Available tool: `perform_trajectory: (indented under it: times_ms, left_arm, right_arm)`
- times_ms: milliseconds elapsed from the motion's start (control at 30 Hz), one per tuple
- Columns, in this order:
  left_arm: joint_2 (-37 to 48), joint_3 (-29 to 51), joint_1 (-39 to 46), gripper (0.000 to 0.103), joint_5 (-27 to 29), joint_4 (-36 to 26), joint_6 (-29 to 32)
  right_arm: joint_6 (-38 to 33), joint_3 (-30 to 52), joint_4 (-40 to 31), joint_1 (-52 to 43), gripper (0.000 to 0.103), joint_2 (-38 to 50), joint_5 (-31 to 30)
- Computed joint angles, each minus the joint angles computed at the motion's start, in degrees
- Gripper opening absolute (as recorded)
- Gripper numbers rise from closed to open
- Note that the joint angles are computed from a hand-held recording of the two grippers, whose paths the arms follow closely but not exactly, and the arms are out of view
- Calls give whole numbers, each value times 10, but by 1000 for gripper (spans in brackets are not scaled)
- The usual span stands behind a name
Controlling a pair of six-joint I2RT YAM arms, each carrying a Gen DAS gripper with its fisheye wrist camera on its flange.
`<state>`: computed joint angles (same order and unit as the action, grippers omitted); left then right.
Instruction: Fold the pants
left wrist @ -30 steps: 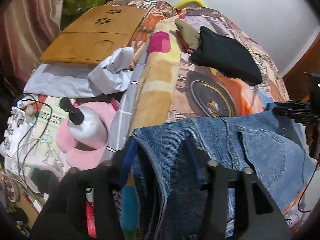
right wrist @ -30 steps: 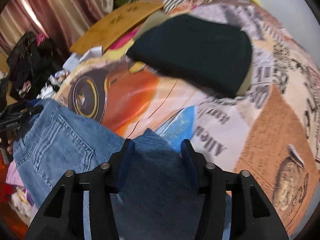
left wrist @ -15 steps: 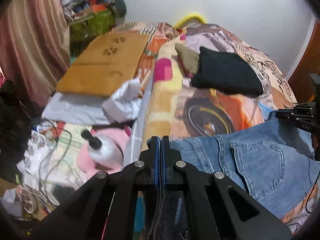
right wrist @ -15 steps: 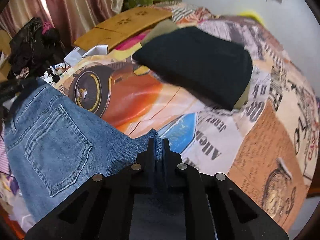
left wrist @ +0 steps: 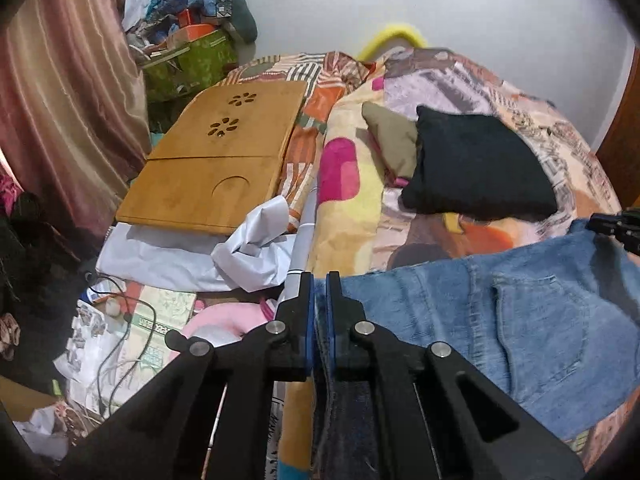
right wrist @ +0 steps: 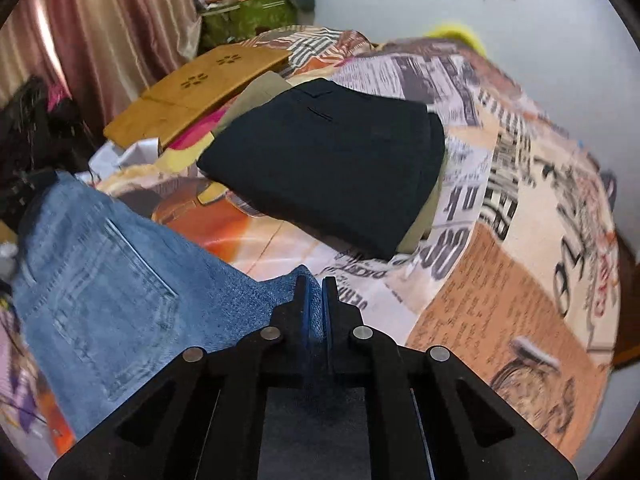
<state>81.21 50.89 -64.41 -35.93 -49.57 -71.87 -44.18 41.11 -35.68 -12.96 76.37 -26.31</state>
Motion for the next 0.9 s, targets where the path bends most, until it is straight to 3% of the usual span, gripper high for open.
perform_trajectory:
  times_ms: [100,200,267,400,500,633,767,900]
  left_arm:
    - [-33,-4,-35,13,-5,-31,-43]
    - [-41,-1,-93,26,-9,-78,-111]
    - [-43,0,-138,32,-12,-110,-163]
    - [-29,7,-240,46,-15,-173,-289]
    - [-11,3,-302,51,-4,-190,-368]
    - [6,-27,-335,51,23,-136,-393]
    - [64,-27,-329,51,41,-71,-352]
    - [116,-13,-303,51,38,-45,-329]
  right_arm:
    - [-23,10,-42,-35,8,-32,-19]
    - [-74,36,-122,-101,19,-52,-59]
    - [-124,48,-175,-156,26,-67,-87]
    - [-244,74,-278,-271,26,-76,-120]
    - [-342,85,-346,-363,27,-71,-131]
    - [-447,87,-402,-464,33,-47,-126]
    - [-510,67,-411,-536,35,-27,-107]
    - [-546,37,-399,-581,35,-20,-86]
